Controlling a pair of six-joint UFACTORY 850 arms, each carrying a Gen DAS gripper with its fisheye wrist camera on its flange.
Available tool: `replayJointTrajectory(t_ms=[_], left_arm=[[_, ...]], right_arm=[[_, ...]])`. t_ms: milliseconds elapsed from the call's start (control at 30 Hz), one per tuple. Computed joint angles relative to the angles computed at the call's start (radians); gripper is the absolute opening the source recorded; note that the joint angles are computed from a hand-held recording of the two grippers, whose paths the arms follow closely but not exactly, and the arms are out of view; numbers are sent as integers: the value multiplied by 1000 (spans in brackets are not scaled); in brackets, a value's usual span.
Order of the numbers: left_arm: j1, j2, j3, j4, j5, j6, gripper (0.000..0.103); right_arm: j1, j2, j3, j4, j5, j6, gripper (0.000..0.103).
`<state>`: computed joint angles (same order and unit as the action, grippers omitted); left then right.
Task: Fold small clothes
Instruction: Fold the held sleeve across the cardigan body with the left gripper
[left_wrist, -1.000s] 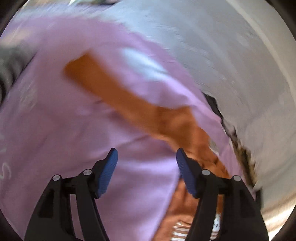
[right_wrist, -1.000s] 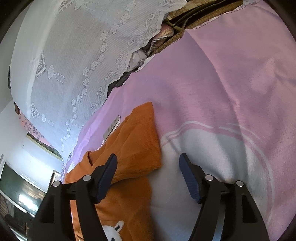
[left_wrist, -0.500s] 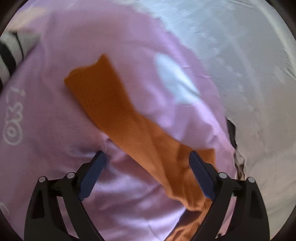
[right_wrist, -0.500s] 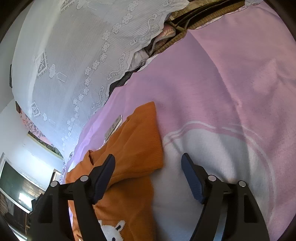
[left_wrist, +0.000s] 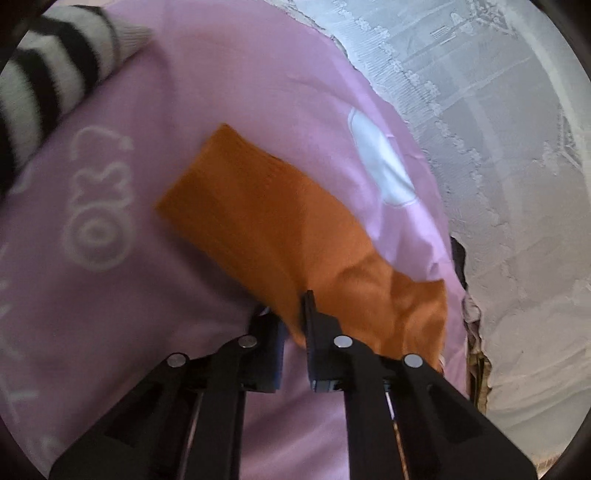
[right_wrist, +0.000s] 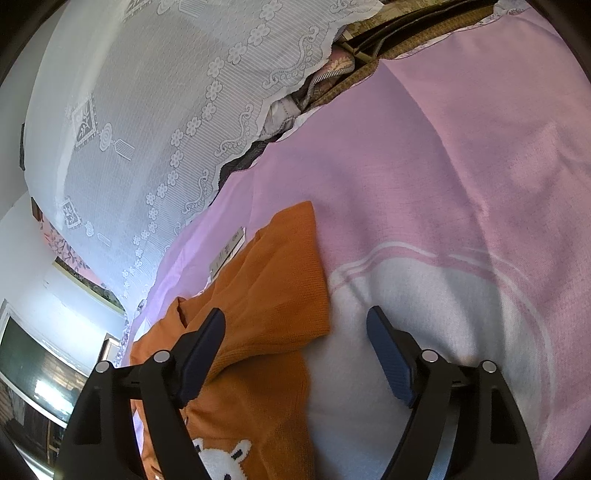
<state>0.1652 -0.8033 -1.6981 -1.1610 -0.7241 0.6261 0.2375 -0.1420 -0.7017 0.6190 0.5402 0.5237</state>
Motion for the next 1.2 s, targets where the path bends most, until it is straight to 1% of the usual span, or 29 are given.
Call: replayJointTrajectory(t_ms=[100,167,233,267,300,333,367,400,467,533,567,600,667,733,767,833,933,1033,1200], left_arm=[[-1,34,49,7,7,53,9],[0,29,44,6,-13,52,10],[2,21,39,-20,-19,46,17],[2,17,37,-45,-24,51,27],[3,15,39,-84,-26,66,40],[2,15,41,-117,-25,80,46],[-1,15,41,-139,-18,87,56],[-6,19,45,-165,0,93,62],[-17,27,54,-197,45,96,65],[-31,34,61,-212,103,111,55],[-39,38,64,-202,139,115,34],[-40,33,55,-183,141,106,6],[-40,24,40,-143,137,79,5],[-58,42,40,-79,192,77,4],[-72,63,51,-70,232,112,4],[-93,105,80,-105,286,222,4],[-147,182,117,-187,345,438,4],[-196,226,122,-214,352,546,4],[-276,268,127,-217,341,620,4]], right_arm=[[0,-1,-1,2,-1,-2,79],[1,0,0,1,0,-1,79],[1,0,2,-3,4,5,79],[1,0,4,-9,8,12,79],[0,1,4,-13,9,15,79],[-1,2,5,-15,9,17,79],[-1,1,4,-12,7,14,79],[-1,1,4,-12,7,14,79],[-1,2,5,-13,7,14,80],[-1,1,4,-13,5,12,80],[-2,1,5,-13,5,12,80],[-2,1,5,-13,5,12,80],[-1,1,3,-9,2,7,80],[-2,-1,0,-3,-3,-2,80],[-2,-1,-1,-2,-5,-4,80],[-2,-1,-1,-1,-6,-5,80],[-2,-1,0,0,-6,-6,80],[-1,-1,0,1,-5,-6,80],[-1,-2,-1,-3,-5,-2,80]])
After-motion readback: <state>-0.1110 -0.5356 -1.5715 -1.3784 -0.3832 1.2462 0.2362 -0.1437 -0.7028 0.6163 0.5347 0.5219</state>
